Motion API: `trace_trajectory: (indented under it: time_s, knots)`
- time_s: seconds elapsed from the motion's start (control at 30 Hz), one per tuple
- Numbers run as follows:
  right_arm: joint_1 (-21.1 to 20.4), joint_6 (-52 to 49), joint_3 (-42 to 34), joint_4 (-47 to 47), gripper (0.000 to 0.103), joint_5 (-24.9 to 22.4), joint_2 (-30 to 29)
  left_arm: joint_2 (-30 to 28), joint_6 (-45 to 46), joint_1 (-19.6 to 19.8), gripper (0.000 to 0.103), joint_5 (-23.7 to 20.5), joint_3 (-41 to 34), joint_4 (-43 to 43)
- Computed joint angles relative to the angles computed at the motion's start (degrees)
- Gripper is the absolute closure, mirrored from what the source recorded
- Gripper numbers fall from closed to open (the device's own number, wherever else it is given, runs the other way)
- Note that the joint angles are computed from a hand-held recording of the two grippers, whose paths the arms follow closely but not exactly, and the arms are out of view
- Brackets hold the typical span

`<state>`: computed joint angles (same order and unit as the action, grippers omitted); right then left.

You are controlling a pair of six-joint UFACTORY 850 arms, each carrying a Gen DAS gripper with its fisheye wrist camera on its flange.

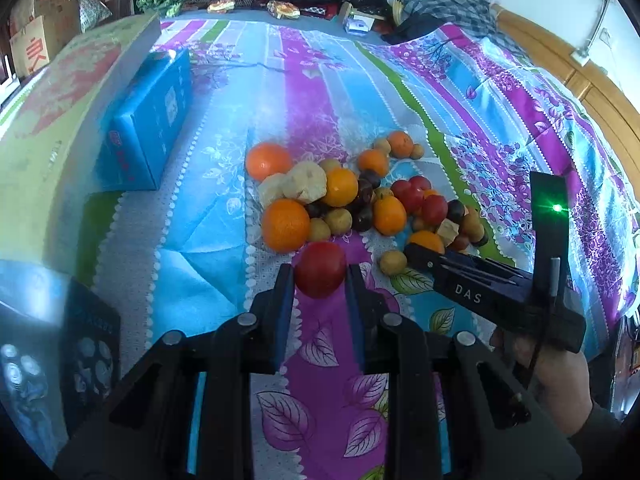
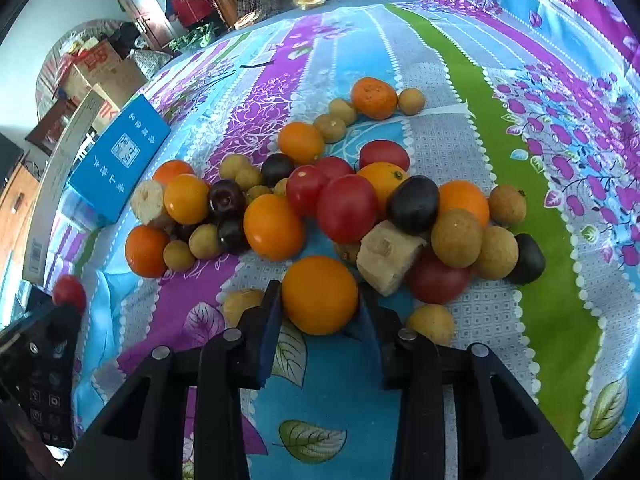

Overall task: Organize fruits
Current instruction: 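Grasp a red tomato with the left tool while the right tool grasps an orange, then carry the tomato and orange over the blue colander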

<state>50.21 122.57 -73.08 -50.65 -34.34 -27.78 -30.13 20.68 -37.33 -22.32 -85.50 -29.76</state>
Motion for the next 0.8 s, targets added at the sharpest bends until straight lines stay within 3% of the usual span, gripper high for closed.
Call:
trace_trajectory:
  time_s: [0.13,0.3,0.5,0.63,0.8]
  knots:
    - [2.06,-4.92,-3.18,1.14,0.063,-5.40,0.26,1.86,-3.43,-0.15,0.077,1.37,0.75,4.79]
    - [5.39,-13.56,-11.47,2.14,0.063,-15.62,-1.28,5.70,-11.16,0.11,0.077,4.69,2.90,14.81]
    - [7.74,-20.66,-22.27,1.15,0.063,-22.14,-4.37,11.36,-23.37,2.61,0.077,7.33,6.75,26.40]
    - [8.96,-26.67,-32.50,0.79,0.063,-24.87,-8.86,15.81,-32.38,5.18,0.077,8.84,10.10,34.34]
    - [10.33,-35.84,-51.15,1.60,0.063,-28.20,-18.45,20.43,-42.70,8.67,0.077,9.87,13.67,43.55]
